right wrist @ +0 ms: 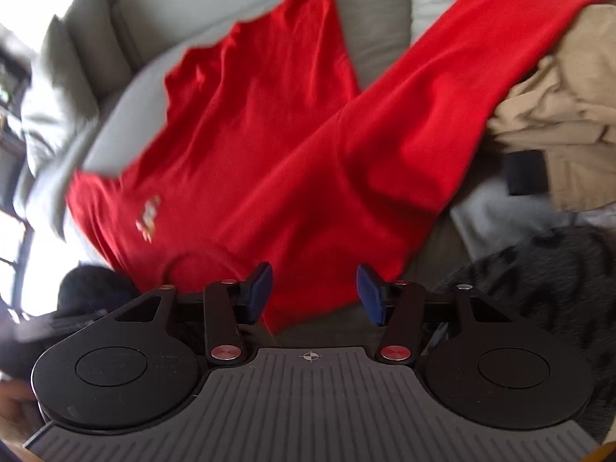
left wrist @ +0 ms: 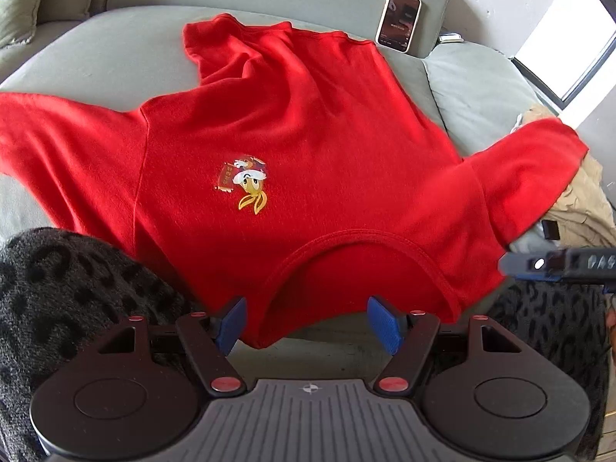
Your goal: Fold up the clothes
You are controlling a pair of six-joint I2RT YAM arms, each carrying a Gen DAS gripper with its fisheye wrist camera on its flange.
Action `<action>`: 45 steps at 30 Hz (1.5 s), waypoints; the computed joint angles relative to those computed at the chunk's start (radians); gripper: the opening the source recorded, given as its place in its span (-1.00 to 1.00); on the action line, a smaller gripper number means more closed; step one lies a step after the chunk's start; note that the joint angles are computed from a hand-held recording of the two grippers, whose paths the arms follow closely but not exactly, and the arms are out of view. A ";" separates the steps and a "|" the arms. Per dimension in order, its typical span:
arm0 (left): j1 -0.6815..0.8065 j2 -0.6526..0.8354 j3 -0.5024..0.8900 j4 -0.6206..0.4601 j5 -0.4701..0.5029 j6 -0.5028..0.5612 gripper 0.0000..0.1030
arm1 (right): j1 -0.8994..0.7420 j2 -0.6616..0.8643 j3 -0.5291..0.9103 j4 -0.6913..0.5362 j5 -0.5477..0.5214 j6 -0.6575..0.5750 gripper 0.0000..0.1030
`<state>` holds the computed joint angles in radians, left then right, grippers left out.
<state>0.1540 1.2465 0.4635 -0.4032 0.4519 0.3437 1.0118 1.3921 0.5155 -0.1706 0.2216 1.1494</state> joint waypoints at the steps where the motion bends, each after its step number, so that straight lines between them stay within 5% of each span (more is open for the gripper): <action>1: 0.001 -0.001 -0.008 0.027 0.004 -0.007 0.30 | 0.018 0.034 0.020 0.009 0.012 -0.021 0.07; 6: -0.062 0.041 -0.074 0.270 -0.066 -0.073 0.24 | 0.029 0.189 0.150 -0.045 0.094 -0.159 0.05; 10: -0.131 0.259 0.088 0.082 -0.209 -0.065 0.03 | -0.029 0.269 0.242 -0.157 0.012 -0.194 0.10; 17: 0.053 0.109 0.266 -0.153 0.067 0.000 0.20 | -0.103 -0.009 0.284 -0.284 -0.077 -0.232 0.03; 24: 0.068 0.086 0.382 0.010 0.114 -0.154 0.38 | -0.185 -0.051 0.480 -0.285 0.005 -0.352 0.05; 32: -0.106 0.357 0.596 0.190 -0.070 -0.449 0.44 | -0.332 0.160 0.640 -0.169 -0.045 -0.368 0.07; 42: -0.139 0.956 1.183 0.160 -0.192 -0.461 0.48 | -0.588 0.643 1.025 -0.082 -0.145 -0.420 0.08; 45: -0.105 1.072 1.250 0.256 -0.174 -0.514 0.48 | -0.667 0.826 1.222 -0.125 -0.139 -0.420 0.11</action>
<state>0.0490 2.3186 1.7140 -0.1473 0.2781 -0.1699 0.3453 2.2181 1.7374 -0.2957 0.0821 0.7297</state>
